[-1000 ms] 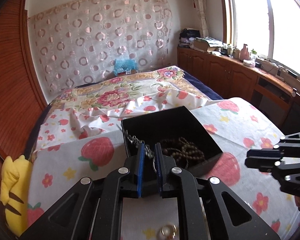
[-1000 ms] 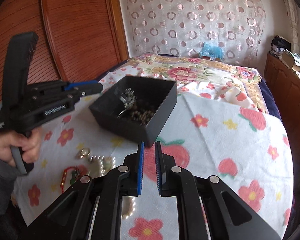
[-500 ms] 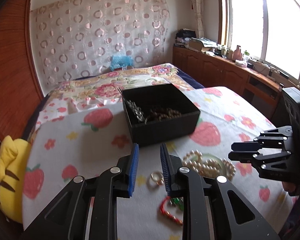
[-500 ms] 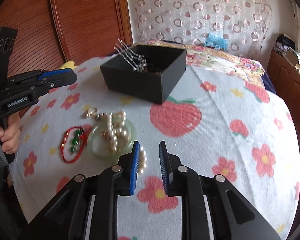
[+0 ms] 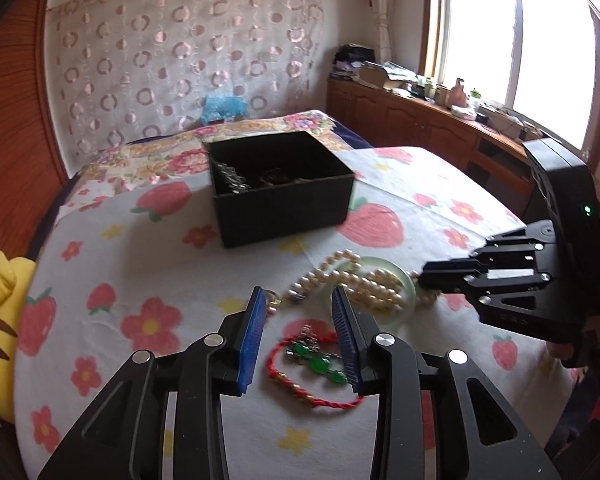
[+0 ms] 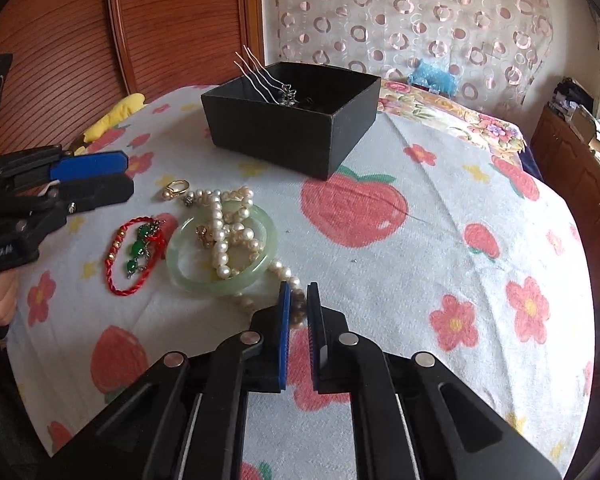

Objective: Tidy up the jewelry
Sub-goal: 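Grasp the jade bangle rim with the left tool and lift it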

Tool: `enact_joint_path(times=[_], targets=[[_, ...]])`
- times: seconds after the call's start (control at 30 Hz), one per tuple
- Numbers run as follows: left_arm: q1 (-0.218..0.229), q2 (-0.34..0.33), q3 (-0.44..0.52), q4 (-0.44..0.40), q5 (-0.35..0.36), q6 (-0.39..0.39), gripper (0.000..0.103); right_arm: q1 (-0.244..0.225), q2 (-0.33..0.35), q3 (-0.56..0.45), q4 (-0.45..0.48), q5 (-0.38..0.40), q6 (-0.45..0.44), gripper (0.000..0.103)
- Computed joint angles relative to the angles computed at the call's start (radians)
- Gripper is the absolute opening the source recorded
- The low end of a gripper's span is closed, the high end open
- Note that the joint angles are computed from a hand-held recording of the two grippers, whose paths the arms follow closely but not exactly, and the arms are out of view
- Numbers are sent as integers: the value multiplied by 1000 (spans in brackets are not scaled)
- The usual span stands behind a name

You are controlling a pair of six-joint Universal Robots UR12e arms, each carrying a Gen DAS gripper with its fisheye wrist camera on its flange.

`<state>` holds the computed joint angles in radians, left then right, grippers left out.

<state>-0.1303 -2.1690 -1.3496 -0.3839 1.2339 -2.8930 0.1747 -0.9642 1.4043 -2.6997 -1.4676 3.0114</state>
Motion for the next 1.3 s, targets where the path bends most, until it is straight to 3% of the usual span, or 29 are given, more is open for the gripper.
enact_joint_path(times=[0.23, 0.37, 0.57, 0.77, 1.0, 1.3], targets=[[-12, -28, 57, -125, -20, 20, 32, -6, 1, 2, -10, 20, 7, 9], [-21, -49, 102, -202, -22, 35, 20, -5, 2, 0, -10, 17, 6, 9], [-42, -68, 143, -252, 54, 64, 12, -2, 4, -1, -12, 2, -1, 9], [-50, -85, 177, -297, 87, 82, 12, -1, 4, -2, -13, 0, -1, 9], [-48, -87, 176, -271, 84, 73, 6, -1, 5, -2, -13, 0, -2, 9], [-26, -46, 112, -67, 68, -25, 6, 0, 5, -1, -15, -4, -3, 9]])
